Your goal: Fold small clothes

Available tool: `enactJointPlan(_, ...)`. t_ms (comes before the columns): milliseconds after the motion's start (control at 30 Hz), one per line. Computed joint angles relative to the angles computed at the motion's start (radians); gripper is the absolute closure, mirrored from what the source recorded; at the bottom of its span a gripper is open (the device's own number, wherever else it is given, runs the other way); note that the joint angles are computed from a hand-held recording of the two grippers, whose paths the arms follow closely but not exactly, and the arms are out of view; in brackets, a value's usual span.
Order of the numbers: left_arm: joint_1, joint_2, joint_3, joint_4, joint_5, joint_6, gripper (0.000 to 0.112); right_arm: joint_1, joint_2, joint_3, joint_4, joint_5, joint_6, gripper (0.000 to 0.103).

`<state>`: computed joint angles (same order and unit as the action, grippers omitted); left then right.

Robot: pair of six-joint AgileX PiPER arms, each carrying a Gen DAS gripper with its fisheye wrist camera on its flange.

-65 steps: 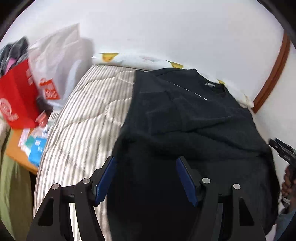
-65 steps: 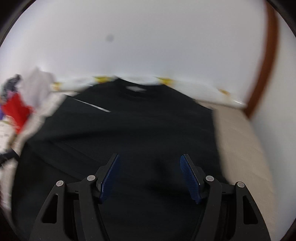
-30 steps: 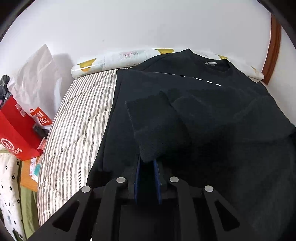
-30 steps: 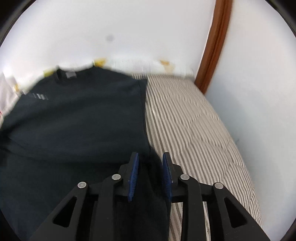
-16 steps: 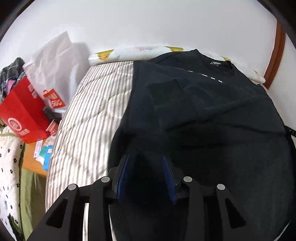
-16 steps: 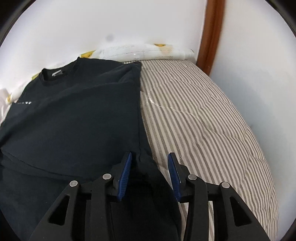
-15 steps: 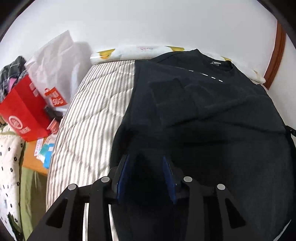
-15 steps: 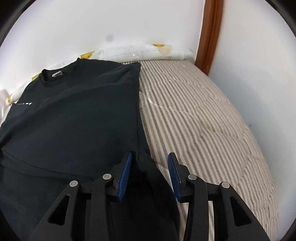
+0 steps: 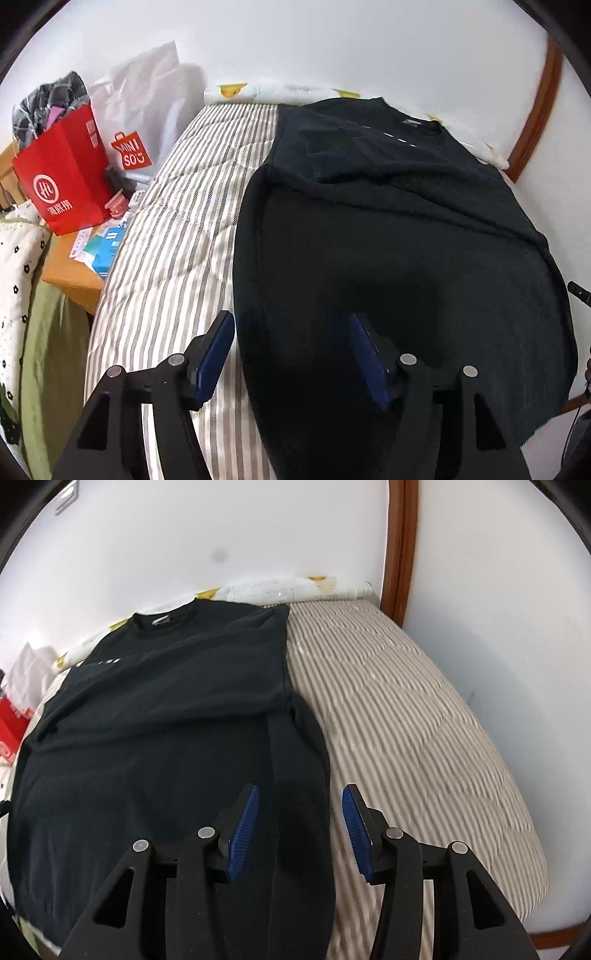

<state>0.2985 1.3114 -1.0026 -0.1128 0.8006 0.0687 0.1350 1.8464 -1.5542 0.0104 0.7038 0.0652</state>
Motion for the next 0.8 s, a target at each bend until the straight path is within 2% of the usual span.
enactJointPlan(167, -0.017, -0.122, 0.08, 0.003, 0.009, -0.018, 0.05, 0.025, -0.13, 0.214, -0.052, -0.071, 0.047, 0.055)
enactJointPlan(233, -0.044, -0.163, 0.106, 0.048, 0.002, -0.066, 0.05, 0.036, -0.178, 0.287, -0.09, -0.111, 0.078, 0.055)
enactJointPlan(333, -0.038, -0.205, 0.137, 0.051, 0.01, -0.077, 0.05, 0.033, -0.239, 0.37, -0.069, -0.162, 0.05, 0.055)
enactJointPlan(433, 0.007, -0.247, 0.177, -0.01, 0.014, -0.036, 0.05, 0.047, -0.276, 0.425, -0.188, -0.196, 0.17, 0.055)
enactJointPlan(533, 0.052, -0.295, 0.227, -0.064, 0.029, 0.028, 0.052, 0.014, -0.278, 0.443, -0.07, -0.171, 0.059, 0.055)
enactJointPlan(633, 0.107, -0.331, 0.261, -0.126, 0.069, 0.105, 0.052, -0.01, -0.305, 0.498, -0.02, -0.188, 0.015, 0.055)
enactJointPlan(800, 0.234, -0.373, 0.299, -0.263, 0.127, 0.251, 0.052, -0.072, -0.366, 0.576, 0.267, -0.21, -0.267, 0.054)
